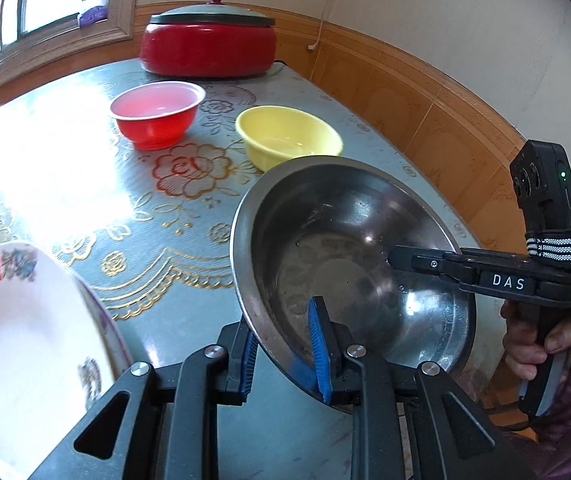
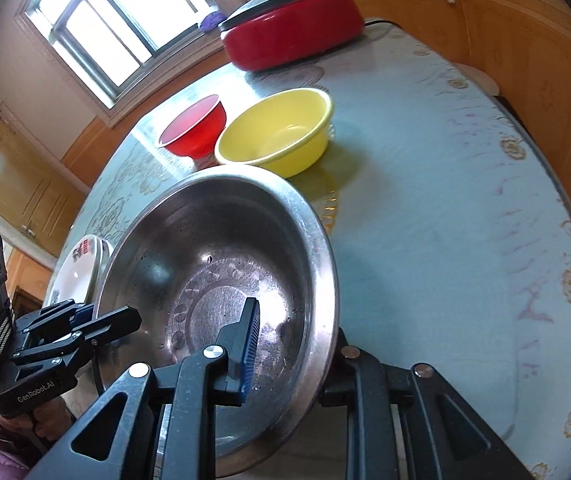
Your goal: Organize plates and bowls
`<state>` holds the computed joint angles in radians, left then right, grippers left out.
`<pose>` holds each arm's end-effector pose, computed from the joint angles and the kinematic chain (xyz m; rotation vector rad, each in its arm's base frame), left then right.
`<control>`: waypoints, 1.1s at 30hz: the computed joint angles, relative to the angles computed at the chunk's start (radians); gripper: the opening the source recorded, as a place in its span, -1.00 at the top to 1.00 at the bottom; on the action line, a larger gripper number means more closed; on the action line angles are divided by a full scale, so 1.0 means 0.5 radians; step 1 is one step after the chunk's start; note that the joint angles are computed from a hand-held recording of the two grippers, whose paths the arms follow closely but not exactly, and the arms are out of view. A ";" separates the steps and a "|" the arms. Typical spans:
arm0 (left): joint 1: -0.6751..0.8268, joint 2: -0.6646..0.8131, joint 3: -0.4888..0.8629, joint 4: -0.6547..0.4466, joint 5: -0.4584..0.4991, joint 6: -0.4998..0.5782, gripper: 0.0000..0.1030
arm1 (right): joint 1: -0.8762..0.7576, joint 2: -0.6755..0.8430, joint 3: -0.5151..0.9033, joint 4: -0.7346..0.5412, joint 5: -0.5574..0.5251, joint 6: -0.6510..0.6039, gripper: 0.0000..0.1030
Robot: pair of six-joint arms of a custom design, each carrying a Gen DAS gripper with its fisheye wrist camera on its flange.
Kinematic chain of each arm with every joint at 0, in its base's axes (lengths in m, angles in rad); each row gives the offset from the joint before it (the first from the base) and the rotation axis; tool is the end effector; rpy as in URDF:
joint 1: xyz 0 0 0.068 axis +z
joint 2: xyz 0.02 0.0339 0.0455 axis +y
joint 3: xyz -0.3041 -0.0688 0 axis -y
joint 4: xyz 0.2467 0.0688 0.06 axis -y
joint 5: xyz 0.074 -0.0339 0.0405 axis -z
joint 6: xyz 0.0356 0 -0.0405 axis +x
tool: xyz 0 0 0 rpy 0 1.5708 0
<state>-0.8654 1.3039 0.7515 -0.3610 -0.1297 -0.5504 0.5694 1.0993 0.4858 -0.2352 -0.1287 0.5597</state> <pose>0.1643 -0.1859 0.2419 0.3410 2.5040 -0.4357 0.1579 0.1065 0.2094 -0.0736 2.5212 0.6467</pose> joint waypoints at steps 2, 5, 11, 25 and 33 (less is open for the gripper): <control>0.017 -0.036 -0.046 -0.005 -0.004 -0.010 0.52 | 0.020 0.039 -0.006 0.034 -0.018 0.011 0.56; 0.023 -0.062 -0.088 0.006 -0.002 -0.052 0.49 | 0.010 0.085 -0.013 0.093 -0.069 0.031 0.55; -0.040 -0.117 -0.125 -0.003 -0.104 -0.106 0.48 | -0.021 0.080 -0.078 0.172 -0.148 0.095 0.55; -0.032 -0.129 -0.056 -0.102 -0.238 -0.157 0.42 | -0.138 -0.067 -0.154 0.251 -0.172 0.171 0.21; -0.009 -0.107 0.007 -0.153 -0.272 -0.153 0.42 | -0.233 -0.161 -0.022 0.096 -0.103 0.076 0.03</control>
